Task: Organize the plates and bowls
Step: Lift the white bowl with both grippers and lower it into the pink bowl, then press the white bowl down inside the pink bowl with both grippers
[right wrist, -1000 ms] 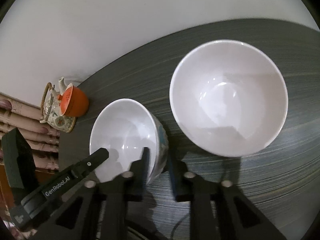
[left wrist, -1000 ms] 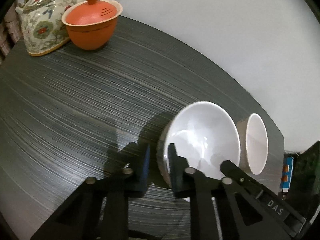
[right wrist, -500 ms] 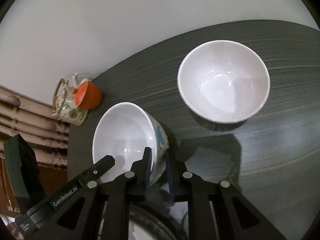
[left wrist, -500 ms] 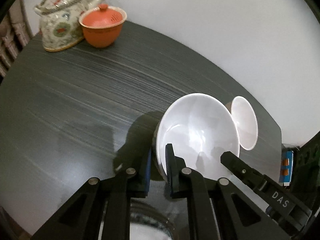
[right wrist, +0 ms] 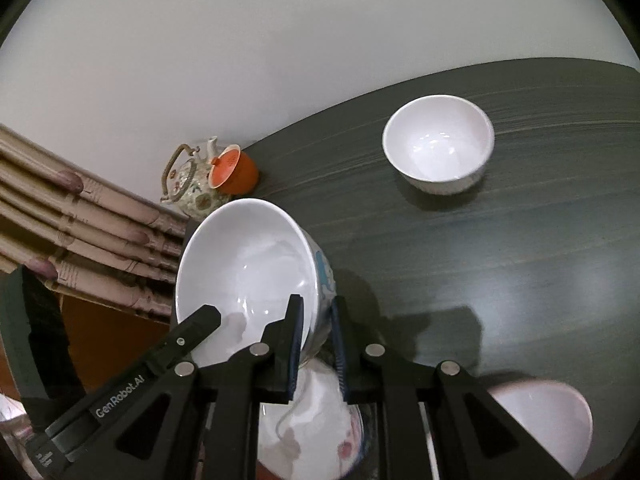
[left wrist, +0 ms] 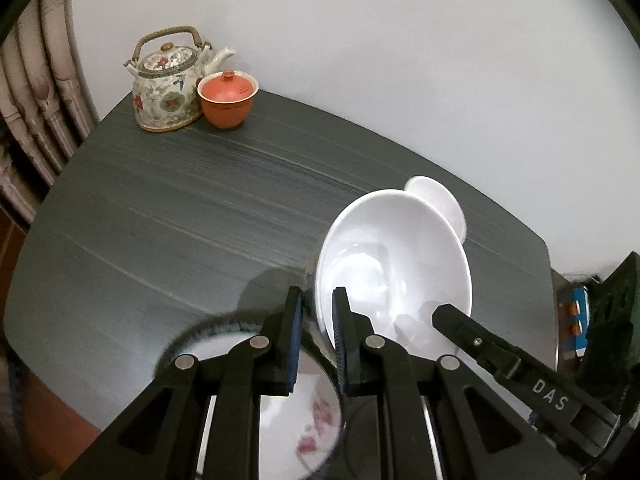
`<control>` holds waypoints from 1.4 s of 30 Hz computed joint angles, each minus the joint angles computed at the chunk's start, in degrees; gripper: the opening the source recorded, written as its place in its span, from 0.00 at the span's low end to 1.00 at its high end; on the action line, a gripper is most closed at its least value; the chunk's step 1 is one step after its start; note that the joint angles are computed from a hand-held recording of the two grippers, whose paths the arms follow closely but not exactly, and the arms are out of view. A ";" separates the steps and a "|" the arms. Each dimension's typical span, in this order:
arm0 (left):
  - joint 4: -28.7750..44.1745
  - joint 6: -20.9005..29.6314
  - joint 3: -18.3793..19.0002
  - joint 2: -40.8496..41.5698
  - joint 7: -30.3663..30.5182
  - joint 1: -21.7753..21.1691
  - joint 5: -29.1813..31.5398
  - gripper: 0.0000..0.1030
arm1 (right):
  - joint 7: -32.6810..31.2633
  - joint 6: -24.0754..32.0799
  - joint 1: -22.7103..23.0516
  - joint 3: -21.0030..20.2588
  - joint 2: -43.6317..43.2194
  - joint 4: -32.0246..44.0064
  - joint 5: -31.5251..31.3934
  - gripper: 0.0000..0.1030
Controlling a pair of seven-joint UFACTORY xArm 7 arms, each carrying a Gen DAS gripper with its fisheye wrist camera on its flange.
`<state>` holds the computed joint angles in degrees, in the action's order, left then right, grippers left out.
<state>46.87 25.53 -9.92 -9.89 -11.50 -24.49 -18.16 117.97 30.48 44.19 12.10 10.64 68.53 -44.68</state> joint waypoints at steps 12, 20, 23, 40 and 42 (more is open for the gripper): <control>-10.23 1.84 -4.46 -13.14 -9.76 -8.08 0.24 0.12 | 16.76 13.04 2.01 12.41 -15.84 -15.02 -1.65 0.15; -10.12 2.05 -6.68 -9.00 -12.89 -13.33 0.07 0.12 | 22.50 14.75 1.52 18.33 -22.29 -23.76 5.56 0.15; -9.26 2.97 -7.45 -6.70 -14.02 -14.04 0.99 0.12 | 23.13 13.53 0.84 19.30 -22.80 -25.51 6.82 0.15; -4.87 3.25 -8.47 2.11 -17.38 -12.87 7.23 0.11 | 13.37 11.87 1.01 15.93 -16.36 -23.43 10.53 0.17; -4.25 3.89 -8.24 2.84 -16.78 -12.98 6.74 0.11 | 12.22 12.15 1.17 15.43 -15.57 -23.01 11.50 0.17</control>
<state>42.62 29.41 -18.16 -7.05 -28.29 -37.46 -11.43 130.19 42.63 45.36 27.53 -4.93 45.52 -33.19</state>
